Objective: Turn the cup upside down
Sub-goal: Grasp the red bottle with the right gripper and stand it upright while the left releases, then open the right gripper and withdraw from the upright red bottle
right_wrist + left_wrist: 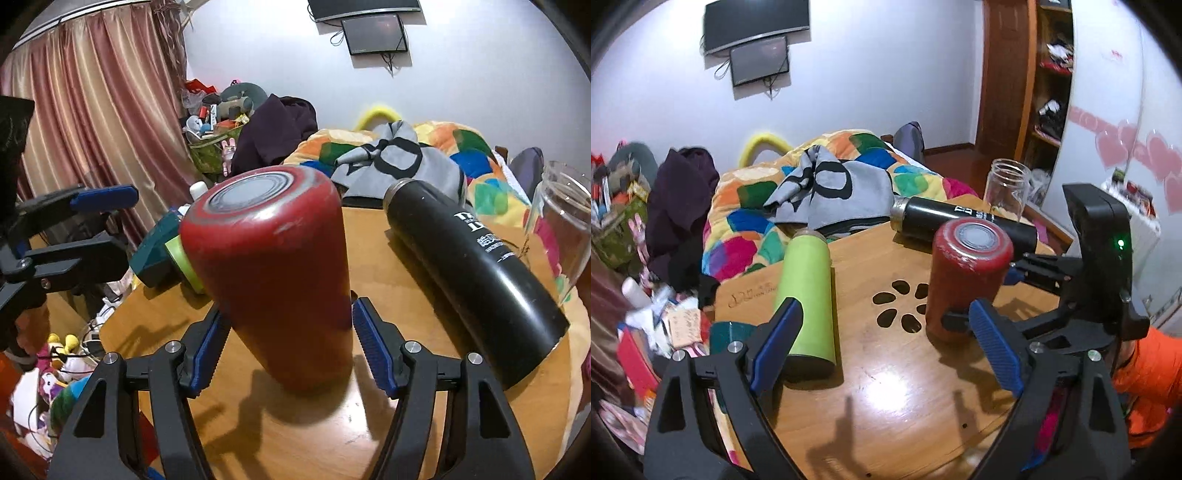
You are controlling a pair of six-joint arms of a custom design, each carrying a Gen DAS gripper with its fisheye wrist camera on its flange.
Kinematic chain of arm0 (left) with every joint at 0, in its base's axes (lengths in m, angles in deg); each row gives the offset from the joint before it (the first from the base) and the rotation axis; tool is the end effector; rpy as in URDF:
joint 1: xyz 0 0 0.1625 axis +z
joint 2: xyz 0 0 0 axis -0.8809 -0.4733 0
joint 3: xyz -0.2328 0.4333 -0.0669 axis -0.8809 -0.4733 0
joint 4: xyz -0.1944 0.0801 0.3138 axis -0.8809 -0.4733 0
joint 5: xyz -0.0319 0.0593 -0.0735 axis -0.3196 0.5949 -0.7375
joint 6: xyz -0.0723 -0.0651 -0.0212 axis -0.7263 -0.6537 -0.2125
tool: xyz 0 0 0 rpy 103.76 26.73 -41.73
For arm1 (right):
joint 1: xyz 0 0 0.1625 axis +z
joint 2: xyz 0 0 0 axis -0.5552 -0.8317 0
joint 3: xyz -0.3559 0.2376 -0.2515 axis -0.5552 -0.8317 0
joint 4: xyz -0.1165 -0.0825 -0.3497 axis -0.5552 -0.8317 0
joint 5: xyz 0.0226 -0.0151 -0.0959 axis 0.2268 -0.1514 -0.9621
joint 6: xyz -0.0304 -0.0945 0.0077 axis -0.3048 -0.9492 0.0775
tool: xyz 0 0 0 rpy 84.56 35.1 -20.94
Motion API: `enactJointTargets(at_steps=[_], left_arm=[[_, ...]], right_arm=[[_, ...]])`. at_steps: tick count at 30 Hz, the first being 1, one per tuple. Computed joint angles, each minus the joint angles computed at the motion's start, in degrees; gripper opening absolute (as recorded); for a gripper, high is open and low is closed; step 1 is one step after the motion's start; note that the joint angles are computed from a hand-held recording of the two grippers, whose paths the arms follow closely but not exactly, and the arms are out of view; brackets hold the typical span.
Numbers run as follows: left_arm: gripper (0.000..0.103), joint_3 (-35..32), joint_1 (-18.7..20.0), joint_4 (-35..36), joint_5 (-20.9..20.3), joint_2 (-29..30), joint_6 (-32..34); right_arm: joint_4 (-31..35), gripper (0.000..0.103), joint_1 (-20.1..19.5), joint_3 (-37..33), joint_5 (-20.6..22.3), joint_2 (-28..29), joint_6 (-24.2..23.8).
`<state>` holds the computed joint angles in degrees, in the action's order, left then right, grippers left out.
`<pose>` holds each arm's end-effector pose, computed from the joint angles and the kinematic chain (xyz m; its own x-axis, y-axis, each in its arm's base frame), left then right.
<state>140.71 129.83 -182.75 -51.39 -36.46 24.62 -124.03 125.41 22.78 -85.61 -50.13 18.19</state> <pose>-0.1553 -0.8355 0.1374 -0.5381 0.6371 -0.5518 0.8310 0.5107 -0.2207 0.1363 -0.8090 0.0456 -0.8194 -0.2709 0.5052 -0.5410 0.6567 -0.5254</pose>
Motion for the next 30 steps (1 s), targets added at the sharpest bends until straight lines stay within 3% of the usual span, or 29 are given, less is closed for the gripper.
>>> enactJointTargets(at_steps=[5, 9, 13, 17, 22, 30], left_arm=[[0.092, 0.62, 0.81, -2.2, -2.54, -0.36, -1.72], [0.094, 3.8, 0.96, -8.4, -4.6, -1.01, -0.54], [0.1, 7.87, 0.96, -16.24, -6.59, -1.44, 0.35], [0.103, 12.66, 0.53, -24.48, -7.61, -1.83, 0.82], [0.103, 17.74, -0.06, -34.35, -6.89, -1.77, 0.83], [0.103, 23.52, -0.4, -43.71, -6.11, -2.21, -0.18]], right_arm=[[-3.89, 0.066, 0.53, 0.97, -1.46, 0.3, -2.36], [-10.17, 0.083, 0.88, 5.23, -2.18, -0.92, -3.62], [-18.35, 0.086, 1.31, 10.97, -2.24, -2.77, -4.65], [-29.35, 0.103, 2.63, 15.23, -4.42, -3.31, -6.24], [-39.89, 0.103, 4.58, 18.1, -6.49, -2.93, -8.85], [-43.98, 0.103, 5.27, 20.82, -7.43, -2.83, -7.04]])
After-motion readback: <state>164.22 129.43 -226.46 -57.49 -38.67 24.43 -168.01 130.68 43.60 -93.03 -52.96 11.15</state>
